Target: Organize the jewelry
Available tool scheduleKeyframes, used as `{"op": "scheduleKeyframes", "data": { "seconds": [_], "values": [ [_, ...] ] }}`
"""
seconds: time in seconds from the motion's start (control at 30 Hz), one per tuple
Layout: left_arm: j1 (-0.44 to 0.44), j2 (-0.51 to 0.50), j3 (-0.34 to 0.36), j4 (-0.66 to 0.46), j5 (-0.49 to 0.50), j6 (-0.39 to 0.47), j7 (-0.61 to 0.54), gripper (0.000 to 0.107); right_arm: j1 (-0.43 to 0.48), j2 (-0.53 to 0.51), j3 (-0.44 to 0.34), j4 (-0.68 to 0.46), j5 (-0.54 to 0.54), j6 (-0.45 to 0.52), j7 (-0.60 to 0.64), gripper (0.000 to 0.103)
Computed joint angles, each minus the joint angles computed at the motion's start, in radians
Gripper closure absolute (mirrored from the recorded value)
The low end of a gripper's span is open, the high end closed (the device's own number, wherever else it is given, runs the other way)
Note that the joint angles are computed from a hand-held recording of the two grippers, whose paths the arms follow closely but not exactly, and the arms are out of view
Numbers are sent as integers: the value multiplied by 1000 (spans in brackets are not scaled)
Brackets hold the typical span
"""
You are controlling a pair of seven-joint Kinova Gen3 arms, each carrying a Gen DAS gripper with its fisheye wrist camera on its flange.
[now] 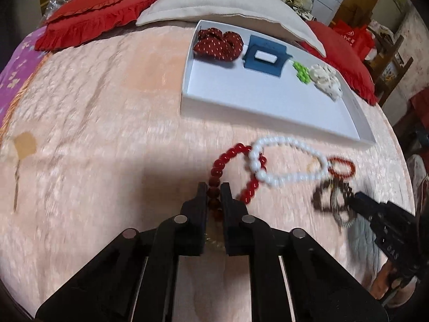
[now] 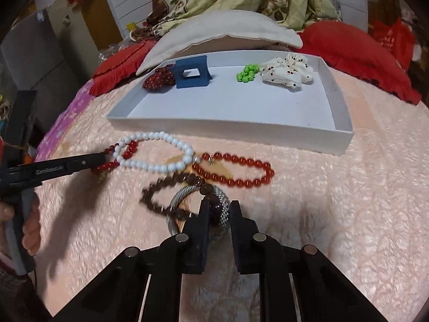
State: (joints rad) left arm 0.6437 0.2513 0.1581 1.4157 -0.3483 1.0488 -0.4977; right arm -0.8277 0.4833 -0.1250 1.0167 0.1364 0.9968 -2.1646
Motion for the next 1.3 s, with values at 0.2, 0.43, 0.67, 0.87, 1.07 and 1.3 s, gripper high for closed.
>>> {"op": "scheduleKeyframes", "data": {
  "seconds": [0.2, 0.43, 0.67, 0.87, 1.07, 1.3],
  "values": [
    [53, -93, 37, 107, -35, -20, 110, 99, 11, -114, -21, 178, -13, -58, -38, 96],
    [71, -186, 106, 197, -86, -28, 282, 99, 36, -243, -49, 362, 8, -129, -156, 96],
    [39, -272, 178, 212, -146, -45, 360, 99, 78, -351, -87, 467, 26, -218, -240, 96],
    [-17, -328, 219, 227, -134, -143, 336, 96, 139, -421, -120, 523, 0, -317, -267, 96],
    [-64, -336, 243, 245, -111, -126, 373, 80, 139, -383, -127, 479, 4, -243, -272, 75],
    [-59, -306, 242, 265, -63, -90, 337, 80, 120, -323, -118, 429, 20, -209, -236, 66]
  ]
}}
